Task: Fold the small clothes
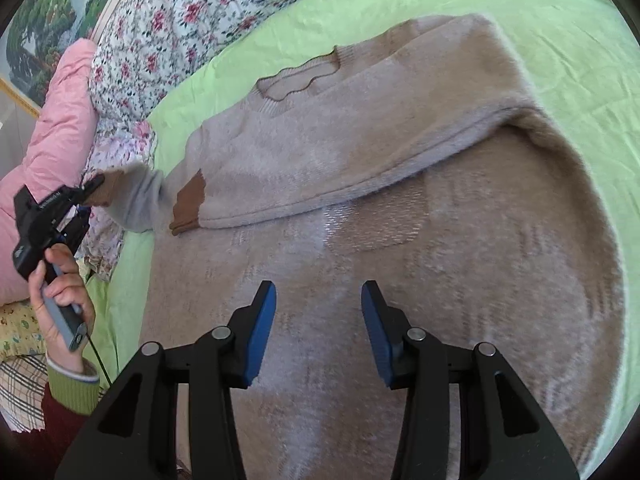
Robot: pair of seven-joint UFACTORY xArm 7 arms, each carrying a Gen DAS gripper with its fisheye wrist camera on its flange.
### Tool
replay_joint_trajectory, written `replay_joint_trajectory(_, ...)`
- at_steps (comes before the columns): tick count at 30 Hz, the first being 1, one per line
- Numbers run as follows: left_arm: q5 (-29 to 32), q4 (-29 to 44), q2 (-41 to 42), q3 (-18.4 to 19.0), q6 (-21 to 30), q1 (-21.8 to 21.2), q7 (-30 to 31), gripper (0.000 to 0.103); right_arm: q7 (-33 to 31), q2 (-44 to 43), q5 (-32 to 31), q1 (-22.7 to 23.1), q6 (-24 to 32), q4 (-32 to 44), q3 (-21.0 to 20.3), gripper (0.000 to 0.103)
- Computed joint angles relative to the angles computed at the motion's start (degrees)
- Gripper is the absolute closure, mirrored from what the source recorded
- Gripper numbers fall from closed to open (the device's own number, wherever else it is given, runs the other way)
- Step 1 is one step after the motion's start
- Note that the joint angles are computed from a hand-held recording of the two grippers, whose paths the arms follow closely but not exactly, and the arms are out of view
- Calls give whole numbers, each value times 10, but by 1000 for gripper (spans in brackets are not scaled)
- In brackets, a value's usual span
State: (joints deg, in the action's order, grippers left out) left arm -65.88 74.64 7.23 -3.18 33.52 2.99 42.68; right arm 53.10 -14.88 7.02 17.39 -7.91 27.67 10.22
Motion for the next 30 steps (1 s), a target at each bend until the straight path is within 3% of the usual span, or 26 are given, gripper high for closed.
replay_joint_trajectory(2,1,-11,-6,-21,-4,-26,1,93,15,-25,5,-44,0,-20,42,57)
replay_joint_trajectory(6,7,-7,12,-46,-16,-73,-14,93,43,-76,10,-87,-1,-62,75,57)
replay_joint_trajectory(11,59,11,64,-76,-61,-122,-48,93,68,-127,4,-100,11,-104,74,57)
replay_joint_trajectory(14,128,32,107,-83,-72,-140,-101,92,82,-147,2,-98,11,-125,66,57)
replay_joint_trajectory(17,145,35,123,-100,-53,-123,-108,86,92,-158,-1,-95,10,-137,60,57)
replay_joint_trajectory(21,130,-1,94,-107,-17,-97,-82,63,100,-157,-7,-98,14,-131,57,57)
replay_joint_trajectory(23,107,-41,58,-102,-10,-85,-50,58,98,-146,-10,-90,5,-124,45,46)
replay_joint_trajectory(25,93,-76,24,-86,-2,-79,-26,56,95,-132,-15,-101,-3,-109,54,42)
replay_joint_trajectory(27,100,-102,-5,-62,-1,-78,-24,56,84,-107,-20,-82,-18,-94,32,42)
replay_joint_trajectory(30,105,-140,-38,-27,-21,-68,-16,56,71,-47,-37,18,-76,-63,-76,42)
